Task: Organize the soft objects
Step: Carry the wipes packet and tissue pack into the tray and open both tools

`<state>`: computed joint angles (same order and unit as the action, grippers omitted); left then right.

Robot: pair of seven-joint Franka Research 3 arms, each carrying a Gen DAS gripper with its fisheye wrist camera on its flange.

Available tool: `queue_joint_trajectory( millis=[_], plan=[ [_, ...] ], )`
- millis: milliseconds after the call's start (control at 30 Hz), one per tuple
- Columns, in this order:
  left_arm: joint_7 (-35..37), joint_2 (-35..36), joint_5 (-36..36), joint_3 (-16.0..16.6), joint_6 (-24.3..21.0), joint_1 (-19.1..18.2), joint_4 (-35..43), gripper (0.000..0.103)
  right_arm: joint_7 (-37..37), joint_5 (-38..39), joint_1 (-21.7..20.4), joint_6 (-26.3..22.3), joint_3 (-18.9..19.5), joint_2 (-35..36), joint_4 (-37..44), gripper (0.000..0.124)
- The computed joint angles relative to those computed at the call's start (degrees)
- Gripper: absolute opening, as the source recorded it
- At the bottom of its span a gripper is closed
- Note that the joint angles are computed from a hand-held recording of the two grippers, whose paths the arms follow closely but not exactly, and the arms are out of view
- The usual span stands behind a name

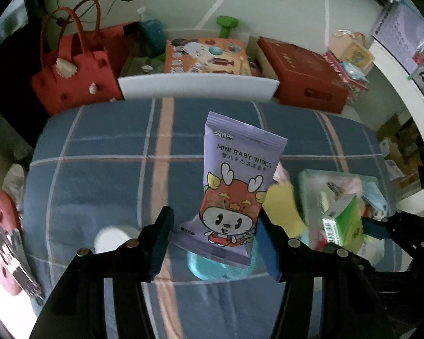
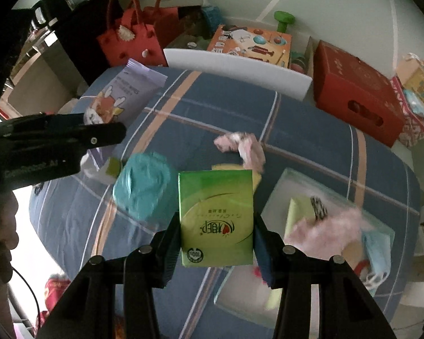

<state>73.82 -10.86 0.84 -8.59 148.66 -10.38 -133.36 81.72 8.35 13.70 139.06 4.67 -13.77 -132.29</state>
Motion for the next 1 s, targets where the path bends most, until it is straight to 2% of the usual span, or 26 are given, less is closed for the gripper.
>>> queue_joint_trajectory(
  millis=[200, 433, 667, 933, 1000],
  plan=[
    [-3.02, -2.31, 0.96, -2.26, 3.08, -2.31, -4.49, 0.058, -1.41, -0.33, -1.41, -0.81, -1.00, -6.16, -6.66, 0.050],
    [-6.37, -0.93, 2.49, -4.59, 7.21, -6.44, -5.88, 0.059, -2.67, -0.80, -5.13, -0.90, -2.58, -10.42, -12.50, 0.050],
    [-9.01, 5.19, 5.21, -6.98, 12.82, -9.77, -4.74, 0.059, -4.70, -1.43, -9.18, -0.41, -4.30, -11.46, -16.09, 0.050],
    [-14.07, 10.81, 10.41, -8.22, 16.01, -10.83, -3.70, 0.059, -5.91, -3.07, -13.34, 0.90, -5.67, -9.97, -18.21, 0.050],
    [-13.82, 11.16, 9.62, -8.24, 17.64, -10.88, -4.55, 0.059, -6.37, -3.05, -13.87, 1.08, -5.97, -9.35, -18.35, 0.050]
  ],
)
